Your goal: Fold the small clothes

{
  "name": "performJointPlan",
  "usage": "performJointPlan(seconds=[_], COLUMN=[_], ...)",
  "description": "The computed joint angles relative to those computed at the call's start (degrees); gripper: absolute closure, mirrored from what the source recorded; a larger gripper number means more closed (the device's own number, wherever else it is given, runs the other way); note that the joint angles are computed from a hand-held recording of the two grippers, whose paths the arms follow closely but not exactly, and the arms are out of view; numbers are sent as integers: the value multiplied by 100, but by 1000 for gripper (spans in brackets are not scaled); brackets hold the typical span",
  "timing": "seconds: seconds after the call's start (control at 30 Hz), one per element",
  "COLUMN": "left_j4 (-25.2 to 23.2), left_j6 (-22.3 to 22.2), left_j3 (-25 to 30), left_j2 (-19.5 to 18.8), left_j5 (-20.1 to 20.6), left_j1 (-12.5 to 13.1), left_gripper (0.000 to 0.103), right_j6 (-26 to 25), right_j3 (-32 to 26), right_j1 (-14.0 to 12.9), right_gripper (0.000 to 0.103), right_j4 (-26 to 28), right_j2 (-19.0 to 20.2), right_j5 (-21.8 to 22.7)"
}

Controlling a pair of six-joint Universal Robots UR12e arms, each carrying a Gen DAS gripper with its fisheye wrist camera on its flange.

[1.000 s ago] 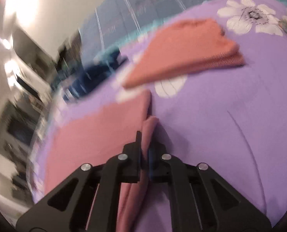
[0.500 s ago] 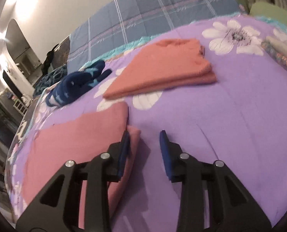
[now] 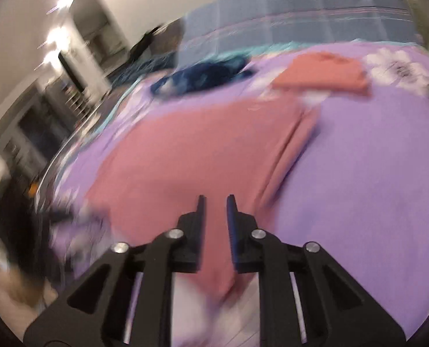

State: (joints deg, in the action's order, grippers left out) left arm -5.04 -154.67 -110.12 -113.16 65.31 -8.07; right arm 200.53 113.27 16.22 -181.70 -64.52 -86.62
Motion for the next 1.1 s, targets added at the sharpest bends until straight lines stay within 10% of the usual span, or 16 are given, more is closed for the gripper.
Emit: performJointPlan(seconds=[0.2, 0.33, 0.53, 1.0, 1.1], left_j4=[500, 810, 671, 699, 587], left_j6=[-1114, -1480, -1372, -1343, -1273], left_j3=[-327, -482, -384, -49, 186], left_j2=[172, 224, 63, -269, -429], left_j5=[916, 820, 654, -322, -497], left_j1=[711, 1048, 1143, 1601, 1622], left_gripper=[67, 67, 66, 55, 54], right_j6=[-77, -1692, -3196, -4105, -4037], right_j3=[-412, -1045, -2404, -4202, -4492], right_j1=[857, 1325, 1831, 2215, 2241], right_gripper=[76, 63, 58, 54, 70], right_j4=[754, 92, 621, 1310, 1443], right_j2=[112, 431, 1360, 2717, 2900], right_j5=[-2572, -2260, -2037, -3982, -4163])
